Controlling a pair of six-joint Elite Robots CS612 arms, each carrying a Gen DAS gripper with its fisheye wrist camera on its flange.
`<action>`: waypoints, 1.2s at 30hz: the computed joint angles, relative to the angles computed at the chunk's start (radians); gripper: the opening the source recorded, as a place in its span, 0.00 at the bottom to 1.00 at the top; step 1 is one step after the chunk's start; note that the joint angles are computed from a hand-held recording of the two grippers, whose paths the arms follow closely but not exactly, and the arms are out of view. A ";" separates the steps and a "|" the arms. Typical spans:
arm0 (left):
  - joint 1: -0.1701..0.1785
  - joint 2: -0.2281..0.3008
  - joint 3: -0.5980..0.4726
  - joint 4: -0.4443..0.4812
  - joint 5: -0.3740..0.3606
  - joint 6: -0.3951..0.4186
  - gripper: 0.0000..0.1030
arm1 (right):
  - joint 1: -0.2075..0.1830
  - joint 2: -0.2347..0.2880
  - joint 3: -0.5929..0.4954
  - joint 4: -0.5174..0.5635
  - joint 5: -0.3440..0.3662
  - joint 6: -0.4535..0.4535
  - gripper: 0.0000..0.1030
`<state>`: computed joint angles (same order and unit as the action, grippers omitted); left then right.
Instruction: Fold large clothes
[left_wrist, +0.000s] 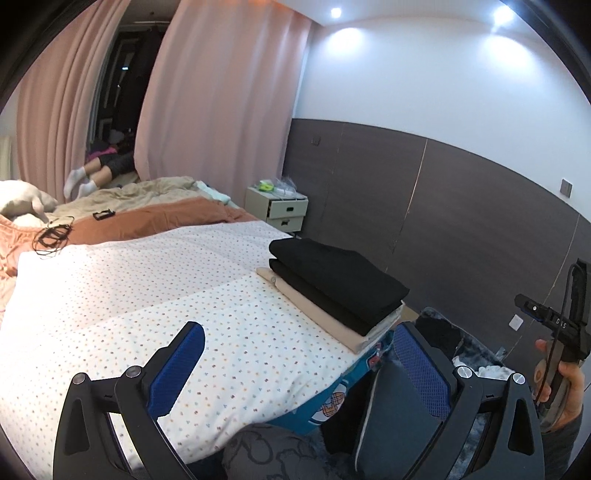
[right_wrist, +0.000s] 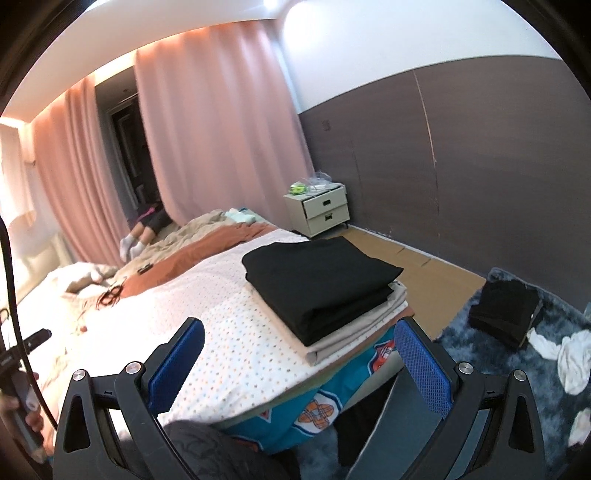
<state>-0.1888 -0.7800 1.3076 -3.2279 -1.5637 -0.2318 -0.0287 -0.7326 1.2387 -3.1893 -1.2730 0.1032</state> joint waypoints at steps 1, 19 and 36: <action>-0.003 -0.006 0.016 -0.014 0.005 -0.005 1.00 | 0.000 -0.007 0.016 -0.011 0.002 -0.011 1.00; -0.085 -0.062 0.248 -0.264 0.200 0.014 1.00 | 0.003 -0.050 0.204 -0.208 0.052 -0.089 1.00; -0.101 -0.069 0.371 -0.380 0.310 -0.050 1.00 | 0.031 -0.043 0.289 -0.319 0.047 -0.122 1.00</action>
